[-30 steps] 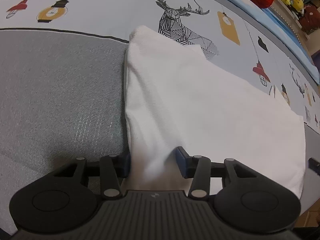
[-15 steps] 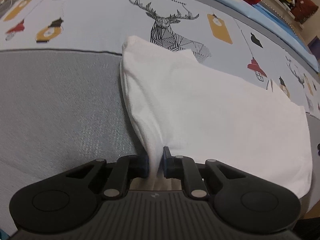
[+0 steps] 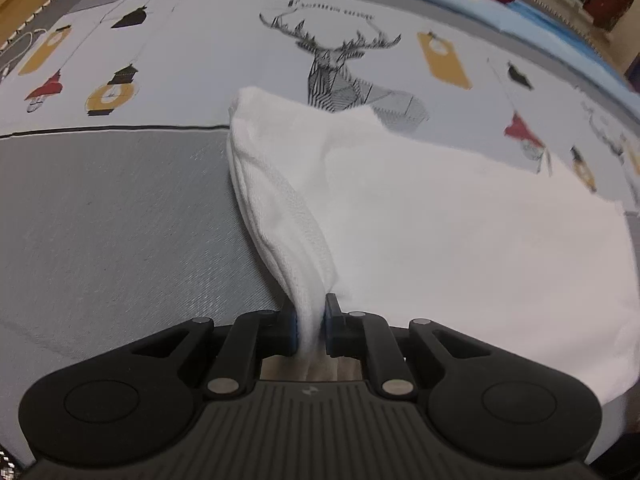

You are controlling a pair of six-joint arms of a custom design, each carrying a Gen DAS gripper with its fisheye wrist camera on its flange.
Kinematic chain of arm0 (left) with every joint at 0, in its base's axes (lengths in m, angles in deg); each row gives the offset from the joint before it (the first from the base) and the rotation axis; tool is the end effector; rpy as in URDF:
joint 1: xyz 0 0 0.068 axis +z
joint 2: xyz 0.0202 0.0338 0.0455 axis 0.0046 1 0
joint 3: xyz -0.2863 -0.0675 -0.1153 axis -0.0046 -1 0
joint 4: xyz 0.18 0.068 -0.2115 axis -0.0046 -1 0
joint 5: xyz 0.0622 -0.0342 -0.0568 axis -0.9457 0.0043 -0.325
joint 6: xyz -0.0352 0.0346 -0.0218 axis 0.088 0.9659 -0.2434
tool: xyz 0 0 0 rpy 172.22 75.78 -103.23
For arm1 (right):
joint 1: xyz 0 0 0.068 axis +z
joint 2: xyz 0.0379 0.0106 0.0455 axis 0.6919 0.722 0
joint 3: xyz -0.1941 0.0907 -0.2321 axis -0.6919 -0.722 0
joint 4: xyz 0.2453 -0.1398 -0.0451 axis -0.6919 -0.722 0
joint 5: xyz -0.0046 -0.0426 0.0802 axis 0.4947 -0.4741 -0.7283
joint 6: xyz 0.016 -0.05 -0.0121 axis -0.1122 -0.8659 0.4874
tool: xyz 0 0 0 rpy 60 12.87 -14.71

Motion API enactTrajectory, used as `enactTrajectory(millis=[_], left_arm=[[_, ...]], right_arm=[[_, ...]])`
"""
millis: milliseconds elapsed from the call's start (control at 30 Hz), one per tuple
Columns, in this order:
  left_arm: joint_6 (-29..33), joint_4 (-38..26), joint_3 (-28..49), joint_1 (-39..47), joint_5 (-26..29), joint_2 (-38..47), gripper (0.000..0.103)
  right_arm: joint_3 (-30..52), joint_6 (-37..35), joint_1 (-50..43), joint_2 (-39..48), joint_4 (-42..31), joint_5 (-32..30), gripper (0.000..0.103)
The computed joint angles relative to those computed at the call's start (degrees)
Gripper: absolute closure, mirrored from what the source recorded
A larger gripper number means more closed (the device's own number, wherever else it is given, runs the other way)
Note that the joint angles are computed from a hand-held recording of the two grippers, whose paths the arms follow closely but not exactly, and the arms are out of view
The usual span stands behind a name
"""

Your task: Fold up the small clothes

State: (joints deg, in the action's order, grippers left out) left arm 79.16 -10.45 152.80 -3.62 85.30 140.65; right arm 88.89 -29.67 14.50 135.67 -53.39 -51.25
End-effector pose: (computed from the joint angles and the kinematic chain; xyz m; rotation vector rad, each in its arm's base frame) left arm 0.4253 -0.0352 0.1130 0.3954 2.7355 -0.2166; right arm 0.1916 -0.1028 0.0993 0.8610 2.4050 0.0321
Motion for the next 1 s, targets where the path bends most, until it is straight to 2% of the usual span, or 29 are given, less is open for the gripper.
enactTrajectory(millis=[633,1000], left_arm=[[-5.9,1.9,-1.2,-3.7,14.9,-2.8,0.091],[-11.0,4.7,-2.6,-10.3,27.6,-2.8,0.091]], right_arm=[[-0.1,0.0,0.6,-0.8,0.6,0.3,0.061],[-0.7,0.4,0.3,-2.5,0.6,0.7,0.061]])
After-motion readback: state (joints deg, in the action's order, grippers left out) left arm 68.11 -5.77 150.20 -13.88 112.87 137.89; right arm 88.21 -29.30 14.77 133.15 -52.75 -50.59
